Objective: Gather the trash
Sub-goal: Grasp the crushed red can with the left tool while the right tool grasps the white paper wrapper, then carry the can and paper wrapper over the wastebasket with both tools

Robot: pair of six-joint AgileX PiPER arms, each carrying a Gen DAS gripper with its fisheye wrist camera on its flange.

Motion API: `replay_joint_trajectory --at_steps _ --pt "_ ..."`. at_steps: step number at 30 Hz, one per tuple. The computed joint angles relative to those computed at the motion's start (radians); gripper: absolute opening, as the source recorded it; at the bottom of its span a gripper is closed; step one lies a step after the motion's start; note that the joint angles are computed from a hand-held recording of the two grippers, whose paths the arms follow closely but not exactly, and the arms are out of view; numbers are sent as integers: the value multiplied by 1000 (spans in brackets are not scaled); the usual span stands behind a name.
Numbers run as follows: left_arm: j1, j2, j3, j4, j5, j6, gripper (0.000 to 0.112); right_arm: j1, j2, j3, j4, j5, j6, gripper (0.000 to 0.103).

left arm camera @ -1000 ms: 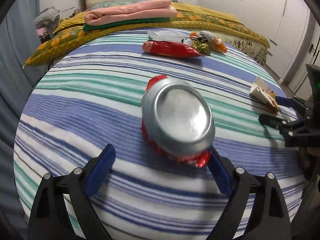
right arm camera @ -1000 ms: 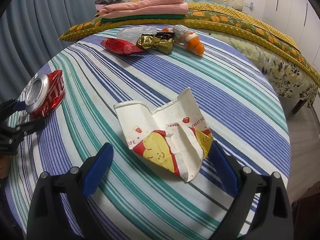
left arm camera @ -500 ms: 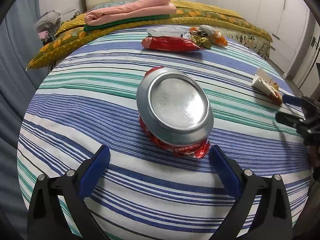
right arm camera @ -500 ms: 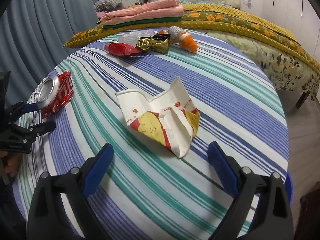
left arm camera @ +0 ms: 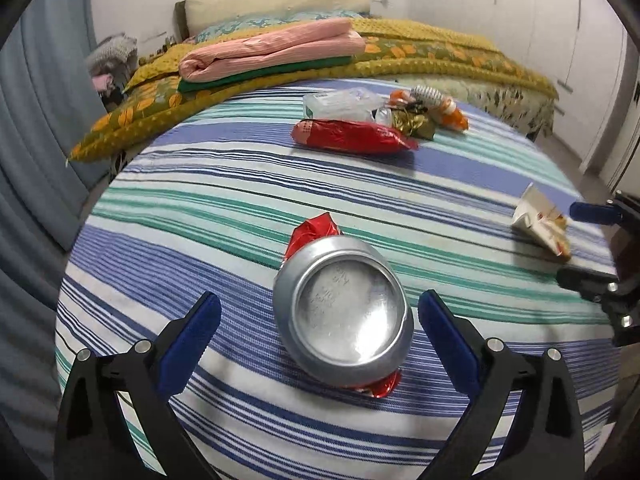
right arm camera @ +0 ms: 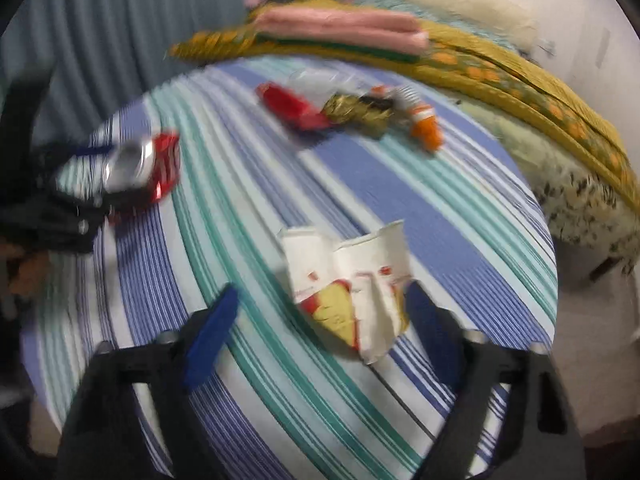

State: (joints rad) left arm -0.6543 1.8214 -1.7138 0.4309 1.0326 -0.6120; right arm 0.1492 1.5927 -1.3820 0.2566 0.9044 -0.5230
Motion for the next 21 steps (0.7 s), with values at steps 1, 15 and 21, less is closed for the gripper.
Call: replay_joint_trajectory --at_steps 1,15,21 --pt "-5 10 -12 12 11 -1 93 20 11 -4 -41 -9 20 64" --pt "-15 -42 -21 -90 -28 13 62 -167 -9 -85 202 155 -18 34" --pt "-104 23 -145 -116 14 14 62 -243 -60 -38 241 194 -43 34"
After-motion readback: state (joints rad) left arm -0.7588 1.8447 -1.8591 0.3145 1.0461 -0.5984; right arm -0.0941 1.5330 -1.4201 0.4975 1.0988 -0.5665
